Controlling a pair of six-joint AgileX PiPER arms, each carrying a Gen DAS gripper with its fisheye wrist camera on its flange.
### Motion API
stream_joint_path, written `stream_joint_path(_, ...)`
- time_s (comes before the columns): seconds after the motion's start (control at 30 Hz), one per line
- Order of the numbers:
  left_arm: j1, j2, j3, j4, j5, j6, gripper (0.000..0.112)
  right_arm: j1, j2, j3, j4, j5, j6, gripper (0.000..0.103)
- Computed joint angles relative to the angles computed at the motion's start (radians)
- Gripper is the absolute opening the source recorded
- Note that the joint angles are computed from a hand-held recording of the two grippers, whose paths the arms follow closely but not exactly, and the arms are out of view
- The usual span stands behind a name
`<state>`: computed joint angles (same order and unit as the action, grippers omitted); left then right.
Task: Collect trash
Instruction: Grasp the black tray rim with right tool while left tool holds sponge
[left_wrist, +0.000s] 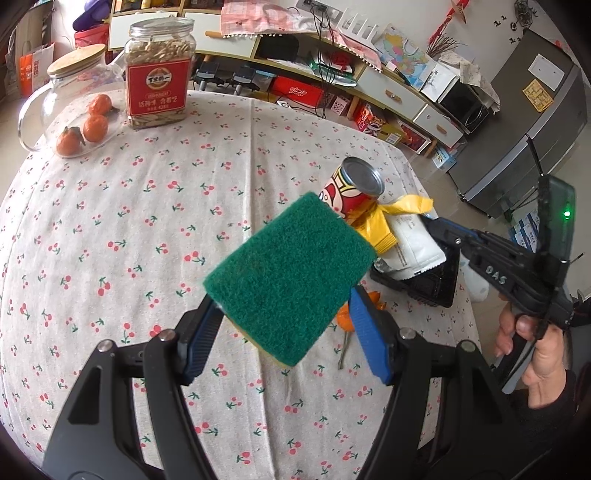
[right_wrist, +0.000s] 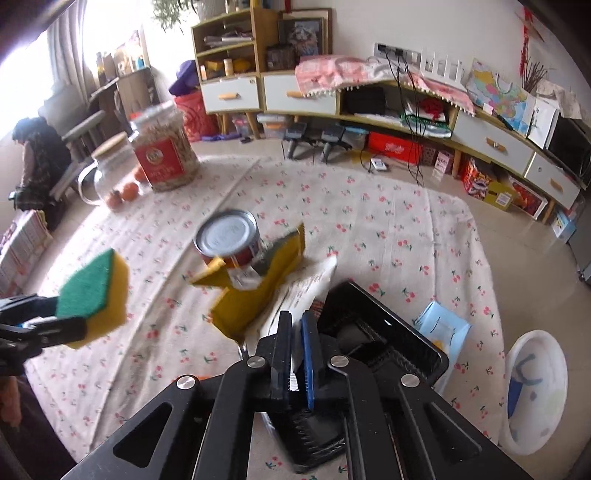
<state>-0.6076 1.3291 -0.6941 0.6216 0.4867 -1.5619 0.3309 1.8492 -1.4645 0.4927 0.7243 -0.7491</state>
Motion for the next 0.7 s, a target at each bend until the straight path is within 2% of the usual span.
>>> stream_joint_path(0.13,-0.005,0.009,-0.015,0.022,0.003,-0.009,0.069,-0.024,-0.022,-0.003,0.028,0.020,-0.022,0.004)
stream_joint_path(0.23,-0.003,0.020,-0.022,0.022,-0.004,-0.012,0.069,-0.043,0.007,-0.042,0.026,0.091,0.002,0.006)
stream_joint_path(0.3,-0.001,0.026,-0.026,0.022,-0.008,-0.010,0.069,-0.046,0.031,-0.057,0.008,0.108,0.030,0.022)
stream_joint_path(0.37,-0.004,0.029,-0.027,0.027,-0.007,-0.016,0.069,-0.042,0.052,-0.063,-0.001,0.105,0.041,0.062)
stream_joint_path(0.53,0.002,0.030,-0.020,0.021,-0.008,-0.017,0.069,0.001,0.121,-0.113,-0.067,0.099,0.094,0.063)
stream_joint_path(0.6,0.005,0.029,-0.014,0.019,-0.010,-0.017,0.069,0.020,0.145,-0.120,-0.120,0.080,0.130,0.054)
stream_joint_path(0.63,0.006,0.027,-0.011,0.018,-0.010,-0.016,0.069,0.035,0.134,-0.093,-0.151,0.031,0.132,0.046)
stream_joint_path(0.7,0.009,0.024,-0.006,0.018,-0.009,-0.015,0.069,0.043,0.126,-0.077,-0.160,0.009,0.111,0.041)
